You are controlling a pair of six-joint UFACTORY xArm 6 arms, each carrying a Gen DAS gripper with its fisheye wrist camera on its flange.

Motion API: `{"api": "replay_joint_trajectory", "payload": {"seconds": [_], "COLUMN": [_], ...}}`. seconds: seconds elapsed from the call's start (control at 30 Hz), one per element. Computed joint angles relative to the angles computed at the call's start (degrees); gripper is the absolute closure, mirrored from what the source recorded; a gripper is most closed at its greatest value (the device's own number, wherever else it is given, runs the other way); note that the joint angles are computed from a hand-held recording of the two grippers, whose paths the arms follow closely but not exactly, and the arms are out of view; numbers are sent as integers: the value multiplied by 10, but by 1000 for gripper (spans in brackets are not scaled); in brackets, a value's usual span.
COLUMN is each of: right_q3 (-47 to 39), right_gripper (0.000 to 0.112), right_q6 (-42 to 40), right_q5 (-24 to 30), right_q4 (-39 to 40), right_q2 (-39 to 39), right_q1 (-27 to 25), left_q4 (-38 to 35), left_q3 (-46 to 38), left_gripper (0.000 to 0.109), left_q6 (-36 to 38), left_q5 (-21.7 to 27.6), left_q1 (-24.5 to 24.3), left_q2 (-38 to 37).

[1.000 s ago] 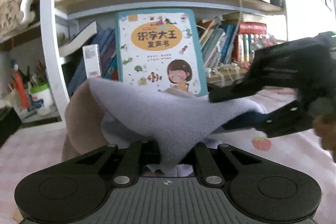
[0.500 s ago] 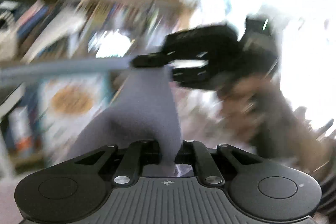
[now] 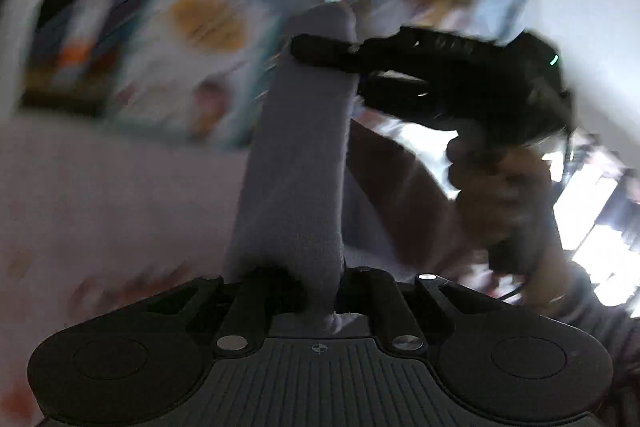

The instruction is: Fold clothes

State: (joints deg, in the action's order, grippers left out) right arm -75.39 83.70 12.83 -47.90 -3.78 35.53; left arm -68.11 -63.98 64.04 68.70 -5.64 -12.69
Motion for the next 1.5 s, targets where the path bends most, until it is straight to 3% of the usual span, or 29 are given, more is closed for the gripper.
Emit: {"api": "replay_joint_trajectory", "payload": {"seconds": [0.1, 0.27, 0.4, 0.47, 0.57, 0.63, 0.73, 0.87, 1.0, 1.13, 1.37, 1.5], "right_q3": [-38, -123, -170, -166, -101, -39, 29, 120, 187, 233, 277, 275], "right_gripper": [101, 101, 101, 94, 75, 71, 69, 66, 66, 66, 67, 72], "right_q6": [8, -77, -169, -207, -200, -159, -73, -2, 30, 76, 178, 153], "right_q5": [-1, -3, 13, 28, 4, -29, -12, 75, 158, 194, 175, 189], "right_q4": [22, 81, 164, 226, 256, 207, 108, 16, -25, -54, -116, -83], "right_q2": [64, 157, 213, 217, 177, 129, 56, -54, -133, -173, -203, -183], "right_q1": [1, 16, 27, 28, 23, 17, 13, 30, 59, 73, 41, 12], "left_q4": [14, 33, 42, 48, 52, 50, 35, -12, -50, -41, 9, 45], "left_q3": [24, 31, 36, 44, 60, 65, 61, 47, 30, 16, 15, 21], "left_gripper": [95, 86, 59, 47, 42, 42, 42, 43, 43, 43, 43, 42], "left_q6": [-2, -21, -17, -16, -10, -12, -8, 25, 68, 86, 122, 133], "left_q5": [-44, -56, -60, -66, -72, -77, -90, -109, -105, -121, -136, -162], "left_q1": [9, 34, 45, 49, 62, 72, 79, 71, 43, -12, -95, -130], "left_q2": [-16, -26, -24, -29, -41, -46, -46, -48, -40, -26, -14, -12]}}
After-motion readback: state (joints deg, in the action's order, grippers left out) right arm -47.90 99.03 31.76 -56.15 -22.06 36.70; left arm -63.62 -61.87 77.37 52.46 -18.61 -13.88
